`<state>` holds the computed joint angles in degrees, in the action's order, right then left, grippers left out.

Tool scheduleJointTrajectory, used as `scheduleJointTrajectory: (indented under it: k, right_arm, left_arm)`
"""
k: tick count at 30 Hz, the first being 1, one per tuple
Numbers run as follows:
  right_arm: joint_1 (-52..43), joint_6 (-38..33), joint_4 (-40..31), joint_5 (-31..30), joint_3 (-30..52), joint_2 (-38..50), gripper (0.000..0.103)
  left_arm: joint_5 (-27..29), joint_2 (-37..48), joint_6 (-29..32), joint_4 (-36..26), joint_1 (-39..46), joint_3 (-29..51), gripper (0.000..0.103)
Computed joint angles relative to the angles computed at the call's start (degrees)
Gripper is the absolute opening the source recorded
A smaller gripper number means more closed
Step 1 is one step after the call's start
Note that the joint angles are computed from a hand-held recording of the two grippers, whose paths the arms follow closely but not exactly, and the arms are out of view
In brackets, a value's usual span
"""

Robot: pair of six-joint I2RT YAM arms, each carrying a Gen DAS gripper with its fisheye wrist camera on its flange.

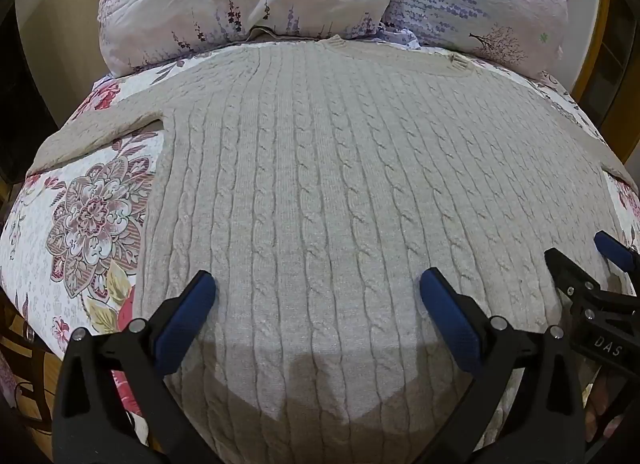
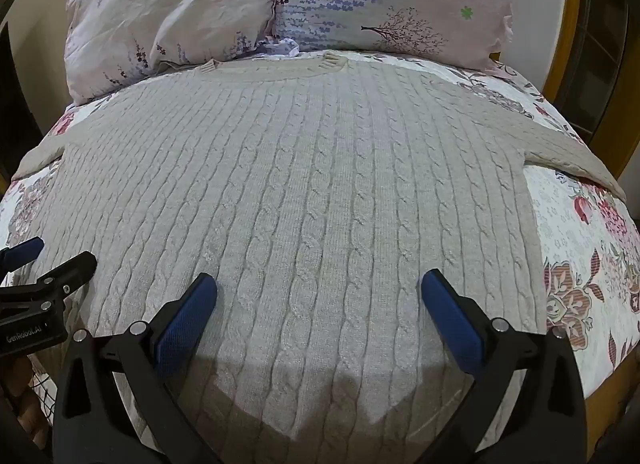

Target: Fold small clothes

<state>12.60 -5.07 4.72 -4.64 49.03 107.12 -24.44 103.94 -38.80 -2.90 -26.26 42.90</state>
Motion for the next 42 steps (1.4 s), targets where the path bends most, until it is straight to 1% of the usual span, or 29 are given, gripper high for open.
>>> scheduleJointTrajectory:
  k: [42]
  right_arm:
    - [0.0, 0.0, 0.1, 0.1, -0.2, -0.1, 0.102]
  left_arm:
    - [-1.2, 0.0, -0.7, 0.1, -1.1, 0.3, 0.101]
